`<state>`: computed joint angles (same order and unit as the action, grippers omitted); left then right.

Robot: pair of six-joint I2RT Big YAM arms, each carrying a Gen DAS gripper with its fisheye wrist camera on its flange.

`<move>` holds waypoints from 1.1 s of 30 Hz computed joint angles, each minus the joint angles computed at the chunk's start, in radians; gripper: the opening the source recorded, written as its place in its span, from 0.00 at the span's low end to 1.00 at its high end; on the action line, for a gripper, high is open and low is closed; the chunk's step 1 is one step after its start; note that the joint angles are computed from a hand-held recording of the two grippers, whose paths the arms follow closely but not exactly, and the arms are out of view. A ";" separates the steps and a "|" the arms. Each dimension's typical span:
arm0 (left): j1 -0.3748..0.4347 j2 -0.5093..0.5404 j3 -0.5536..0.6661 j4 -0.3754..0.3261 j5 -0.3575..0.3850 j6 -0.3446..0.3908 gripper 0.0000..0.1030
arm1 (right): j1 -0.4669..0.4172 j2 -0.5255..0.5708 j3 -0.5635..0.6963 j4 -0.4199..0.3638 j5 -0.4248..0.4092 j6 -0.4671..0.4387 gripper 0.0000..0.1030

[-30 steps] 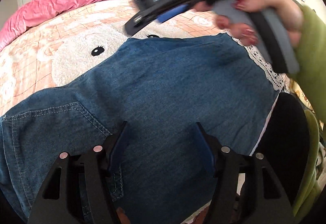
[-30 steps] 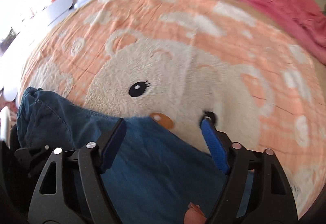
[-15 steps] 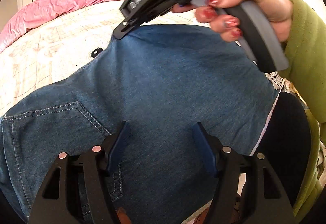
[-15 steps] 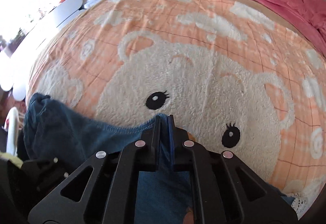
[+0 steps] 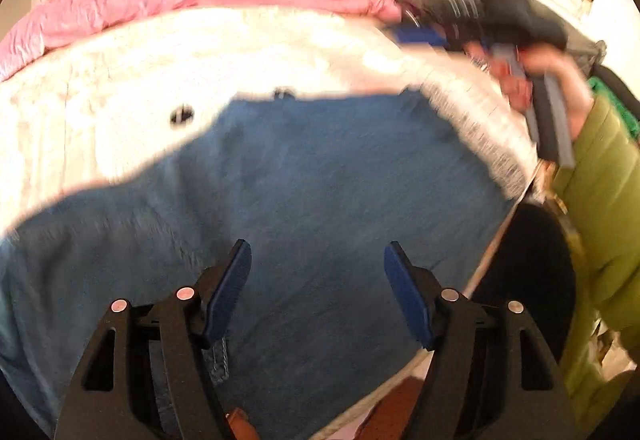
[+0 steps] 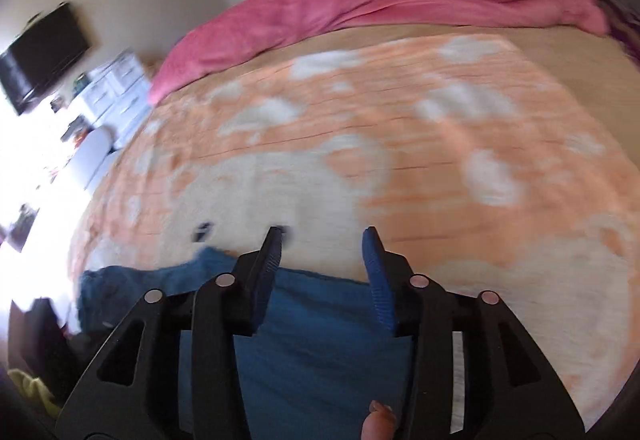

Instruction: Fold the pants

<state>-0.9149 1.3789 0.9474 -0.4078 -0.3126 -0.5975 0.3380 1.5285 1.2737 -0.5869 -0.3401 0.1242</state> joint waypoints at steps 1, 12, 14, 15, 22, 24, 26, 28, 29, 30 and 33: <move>0.003 -0.008 0.013 -0.006 -0.016 0.017 0.66 | -0.035 -0.011 -0.010 -0.020 0.029 -0.020 0.39; 0.252 0.177 0.261 -0.169 0.153 -0.174 0.75 | -0.177 0.105 0.008 -0.111 -0.140 -0.040 0.43; 0.269 0.199 0.262 -0.149 0.172 -0.198 0.73 | -0.171 0.123 0.017 -0.110 -0.163 -0.043 0.43; 0.266 0.209 0.264 -0.153 0.159 -0.195 0.73 | -0.168 0.134 0.023 -0.116 -0.167 -0.050 0.43; 0.286 0.227 0.211 -0.009 0.262 -0.190 0.45 | -0.169 0.145 -0.011 -0.068 -0.204 -0.065 0.41; 0.286 0.229 0.200 0.036 0.299 -0.189 0.45 | -0.174 0.143 -0.014 -0.069 -0.223 -0.060 0.34; 0.280 0.237 0.204 0.060 0.328 -0.170 0.43 | -0.180 0.135 -0.024 -0.060 -0.257 -0.061 0.22; 0.267 0.247 0.215 0.055 0.323 -0.145 0.26 | -0.185 0.115 -0.050 -0.035 -0.281 -0.055 0.18; 0.263 0.253 0.228 0.040 0.308 -0.134 0.21 | -0.186 0.102 -0.065 -0.018 -0.284 -0.053 0.16; 0.259 0.252 0.229 0.040 0.293 -0.122 0.12 | -0.188 0.086 -0.081 0.003 -0.292 -0.049 0.16; 0.251 0.211 0.194 0.101 0.250 -0.126 0.07 | -0.195 0.027 -0.117 0.073 -0.307 -0.031 0.14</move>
